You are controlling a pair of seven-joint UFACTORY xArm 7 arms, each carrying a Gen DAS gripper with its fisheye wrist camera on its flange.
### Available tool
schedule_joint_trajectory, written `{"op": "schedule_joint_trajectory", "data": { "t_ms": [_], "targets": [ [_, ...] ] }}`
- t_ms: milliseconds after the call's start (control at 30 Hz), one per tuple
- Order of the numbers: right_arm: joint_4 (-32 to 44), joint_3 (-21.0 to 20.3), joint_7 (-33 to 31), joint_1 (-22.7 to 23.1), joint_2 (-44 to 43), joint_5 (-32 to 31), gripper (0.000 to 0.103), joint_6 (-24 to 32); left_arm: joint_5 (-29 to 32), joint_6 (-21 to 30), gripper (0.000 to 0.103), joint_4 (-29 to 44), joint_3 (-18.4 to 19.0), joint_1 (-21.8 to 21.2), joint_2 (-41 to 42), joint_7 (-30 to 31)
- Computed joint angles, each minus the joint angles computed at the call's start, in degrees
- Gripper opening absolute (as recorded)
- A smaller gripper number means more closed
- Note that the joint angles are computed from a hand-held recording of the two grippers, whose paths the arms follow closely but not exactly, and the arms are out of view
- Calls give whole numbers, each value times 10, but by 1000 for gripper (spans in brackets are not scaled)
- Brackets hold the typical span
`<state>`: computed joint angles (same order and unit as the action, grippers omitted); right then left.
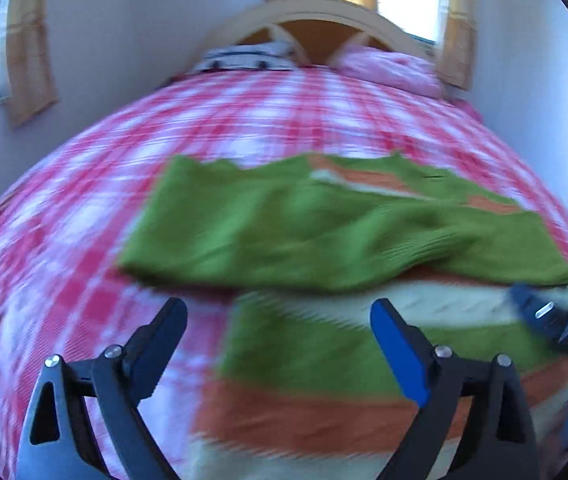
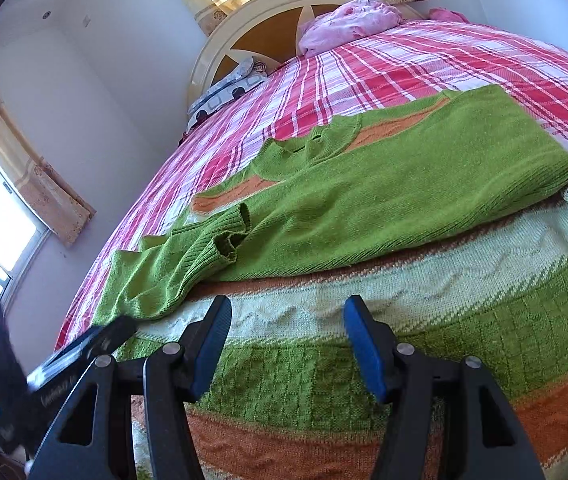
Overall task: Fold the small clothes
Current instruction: 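Fold the held sleeve across the sweater body with the left gripper, release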
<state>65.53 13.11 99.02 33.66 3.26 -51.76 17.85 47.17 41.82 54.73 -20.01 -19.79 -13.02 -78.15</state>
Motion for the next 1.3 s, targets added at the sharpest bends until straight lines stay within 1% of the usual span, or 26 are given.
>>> {"op": "schedule_joint_trajectory", "data": {
  "t_ms": [33,67,100,133,167,200,233,300,333,400,433,467,500,533,567,667,733,800,900,1000,1133,1200,1300],
  "targets": [
    [7,1,-18,-2,2,17,60,-3,4,8,95,-14,-4,3,-7,-14],
    [16,0,-30,-4,6,26,60,-17,-15,4,95,-18,4,0,-7,-12],
    [34,-1,-45,-4,14,33,60,-22,-46,-23,94,-30,17,-2,-11,-7],
    [61,-1,-66,0,25,39,60,-9,-60,-49,94,-42,23,1,-17,-16],
    [84,-4,-85,5,38,43,60,3,-59,-53,95,-43,18,8,-15,-27],
    [116,-5,-123,9,59,60,60,18,-59,-50,95,-41,12,13,-12,-38],
    [152,-2,-174,10,87,95,60,37,-51,-39,95,-36,3,17,-7,-52],
    [218,5,-254,12,140,150,60,73,-32,-16,95,-25,-8,16,3,-60],
    [252,9,-289,14,168,175,60,97,-25,-5,95,-19,-11,13,9,-62],
    [311,15,-348,18,220,214,59,124,-20,0,95,-22,-7,6,6,-63],
    [349,14,-370,30,245,215,55,162,-18,-3,95,-24,-5,4,5,-67],
    [390,-11,-380,64,265,191,45,214,-21,-13,95,-37,2,2,-8,-67],
    [412,-29,-390,89,274,169,26,247,-16,-24,95,-44,3,5,-14,-76],
    [421,-38,-400,101,277,165,15,263,-12,-36,95,-49,5,10,-16,-81],
    [427,-45,-407,108,278,168,7,270,-8,-49,95,-54,5,14,-21,-91],
    [404,-74,-401,125,257,167,5,254,-2,-84,96,-70,6,29,-31,-110],
    [384,-93,-382,138,234,147,4,233,-2,-109,98,-79,5,38,-37,-117],
    [374,-107,-361,147,210,119,4,223,-5,-111,98,-78,-1,45,-36,-116],
    [368,-116,-344,154,172,60,4,241,-9,-103,98,-74,-8,48,-34,-111],
    [361,-108,-349,145,137,17,4,272,-11,-108,98,-75,-8,52,-35,-112],
    [301,-96,-346,127,70,-39,4,322,-11,-104,98,-74,-13,54,-34,-112],
    [253,-89,-336,108,35,-45,4,331,-11,-102,98,-73,-13,54,-33,-111],
    [190,-76,-317,78,0,-36,4,333,-12,-102,98,-73,-12,54,-33,-112]
  ]
}}
